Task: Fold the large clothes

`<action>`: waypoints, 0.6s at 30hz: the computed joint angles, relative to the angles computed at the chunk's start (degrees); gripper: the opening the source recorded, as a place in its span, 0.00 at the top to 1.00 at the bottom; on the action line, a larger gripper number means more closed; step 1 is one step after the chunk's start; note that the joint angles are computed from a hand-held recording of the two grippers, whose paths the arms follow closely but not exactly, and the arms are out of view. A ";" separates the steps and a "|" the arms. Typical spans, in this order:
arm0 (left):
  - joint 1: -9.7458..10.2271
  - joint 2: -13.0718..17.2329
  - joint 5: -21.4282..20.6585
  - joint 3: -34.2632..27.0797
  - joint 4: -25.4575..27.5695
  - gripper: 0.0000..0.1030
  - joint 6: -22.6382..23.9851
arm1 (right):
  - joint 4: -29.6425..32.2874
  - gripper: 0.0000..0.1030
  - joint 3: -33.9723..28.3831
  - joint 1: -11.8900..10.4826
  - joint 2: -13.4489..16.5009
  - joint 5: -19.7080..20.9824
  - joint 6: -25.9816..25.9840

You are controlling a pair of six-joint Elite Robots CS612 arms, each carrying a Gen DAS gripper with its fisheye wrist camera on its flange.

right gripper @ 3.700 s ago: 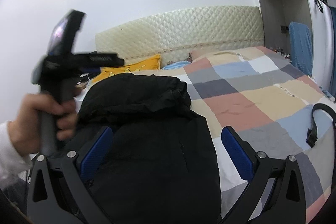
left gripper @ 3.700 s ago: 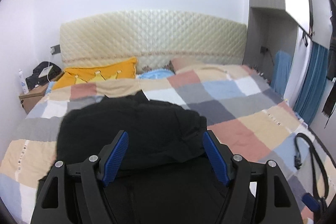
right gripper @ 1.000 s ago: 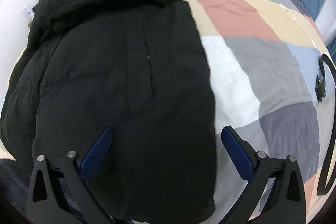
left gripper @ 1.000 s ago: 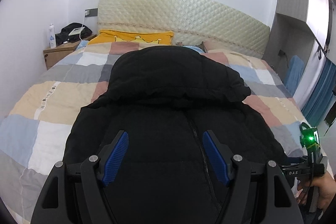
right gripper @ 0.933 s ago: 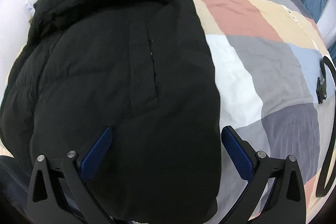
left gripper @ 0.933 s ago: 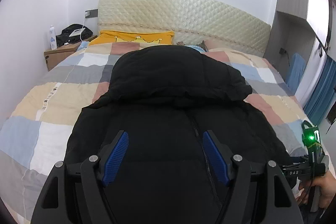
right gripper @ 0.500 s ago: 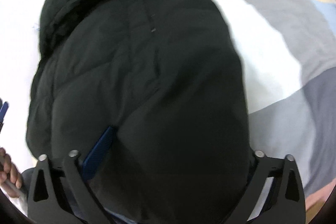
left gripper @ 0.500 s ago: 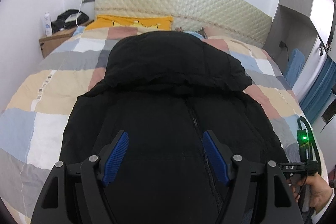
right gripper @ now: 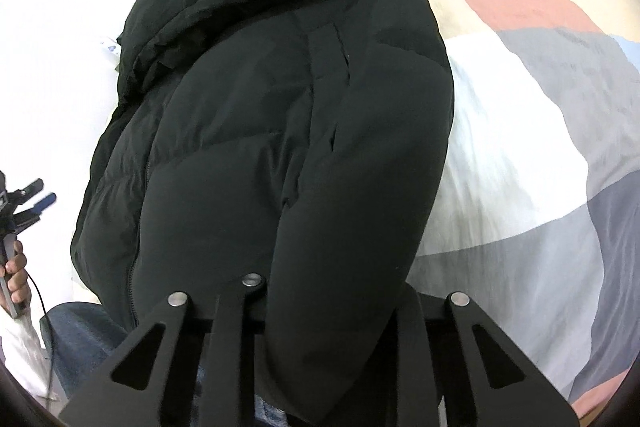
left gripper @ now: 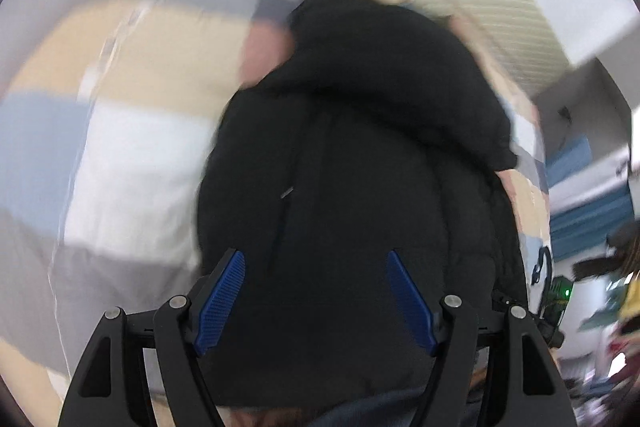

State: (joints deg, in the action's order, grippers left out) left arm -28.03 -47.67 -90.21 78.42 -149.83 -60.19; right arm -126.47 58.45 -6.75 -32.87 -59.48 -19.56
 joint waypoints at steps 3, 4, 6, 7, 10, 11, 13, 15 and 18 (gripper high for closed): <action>2.09 1.10 -9.10 1.68 -2.27 0.29 -3.67 | -0.32 0.78 0.03 0.00 0.07 -0.10 0.73; 2.67 1.66 -11.96 2.48 -4.43 0.29 -4.81 | -0.16 0.78 -0.11 0.02 0.18 0.06 1.01; 3.24 2.38 -15.05 3.85 -7.87 0.29 -6.75 | -0.23 0.78 -0.58 0.31 0.54 0.32 1.90; 3.52 2.77 -16.57 4.18 -8.76 0.29 -7.25 | -0.13 0.77 -0.58 0.26 0.54 0.43 2.13; 4.25 3.55 -20.52 4.92 -10.03 0.29 -7.39 | 0.18 0.74 -0.72 0.19 0.63 0.62 2.97; 4.32 3.54 -20.42 5.02 -9.87 0.29 -7.41 | 0.25 0.73 -0.82 0.23 0.71 0.64 3.27; 4.44 3.56 -20.31 5.31 -9.74 0.25 -7.59 | 0.52 0.71 -1.30 0.32 1.05 0.75 4.13; 4.71 4.40 -22.55 5.14 -10.61 0.18 -7.83 | 1.18 0.68 -1.97 0.11 1.56 1.76 5.79; 5.01 5.65 -25.09 4.64 -12.34 0.15 -7.79 | 1.84 0.66 -2.70 -0.69 2.30 5.16 9.82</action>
